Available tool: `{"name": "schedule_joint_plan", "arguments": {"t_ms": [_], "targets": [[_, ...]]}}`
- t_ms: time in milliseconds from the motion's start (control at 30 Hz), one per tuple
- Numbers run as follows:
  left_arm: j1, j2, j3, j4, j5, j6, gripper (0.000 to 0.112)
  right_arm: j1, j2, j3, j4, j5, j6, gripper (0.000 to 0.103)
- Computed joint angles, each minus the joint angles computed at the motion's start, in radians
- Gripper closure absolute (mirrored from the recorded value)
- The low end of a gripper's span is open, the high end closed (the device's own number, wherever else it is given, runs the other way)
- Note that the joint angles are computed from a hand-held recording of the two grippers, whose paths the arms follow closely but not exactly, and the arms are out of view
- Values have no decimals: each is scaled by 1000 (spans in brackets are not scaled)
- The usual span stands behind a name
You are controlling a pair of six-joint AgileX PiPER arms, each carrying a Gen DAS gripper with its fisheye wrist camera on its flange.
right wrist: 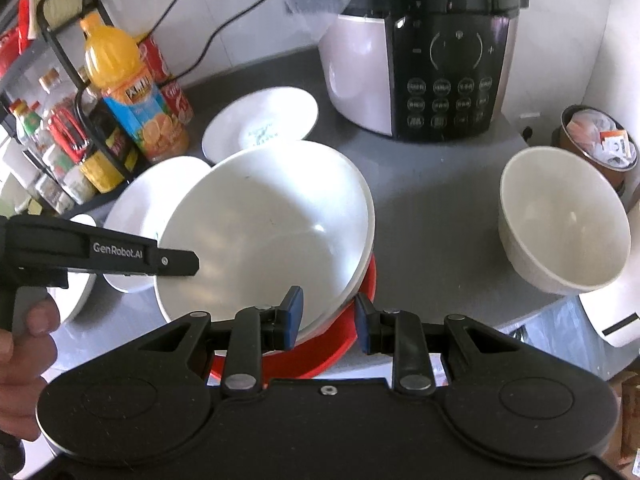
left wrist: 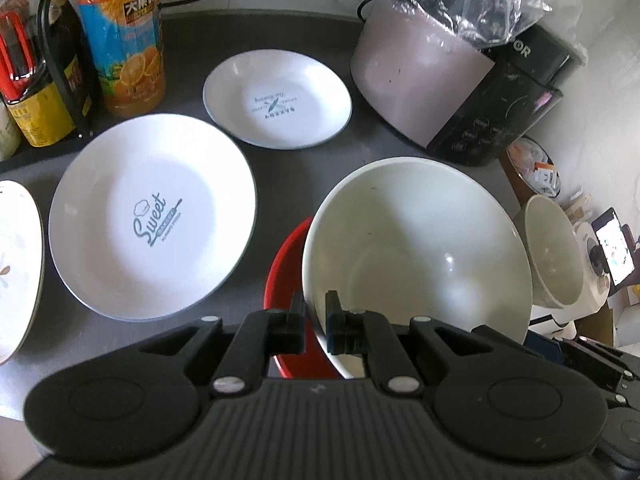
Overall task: Organize plates and bowls
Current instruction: 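Lift the white bowl with both grippers and lower it into the red bowl, then open both grippers and pull them back from the nested bowls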
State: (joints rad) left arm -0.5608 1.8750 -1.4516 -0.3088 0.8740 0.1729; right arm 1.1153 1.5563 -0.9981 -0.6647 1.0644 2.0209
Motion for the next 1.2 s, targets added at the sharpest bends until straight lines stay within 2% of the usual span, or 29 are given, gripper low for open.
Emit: {"name": "schedule_joint_plan", "arguments": {"t_ms": [500, 700, 833, 1200], "targets": [[-19, 45, -20, 59, 10, -56, 105, -54, 11, 22, 60, -93, -96, 74], [-27, 59, -19, 89, 2, -91, 106, -43, -4, 41, 54, -90, -83, 73], [-30, 65, -20, 96, -9, -102, 107, -23, -14, 35, 33, -48, -66, 71], [-44, 97, -71, 122, 31, -140, 103, -7, -45, 77, 25, -56, -9, 70]]}}
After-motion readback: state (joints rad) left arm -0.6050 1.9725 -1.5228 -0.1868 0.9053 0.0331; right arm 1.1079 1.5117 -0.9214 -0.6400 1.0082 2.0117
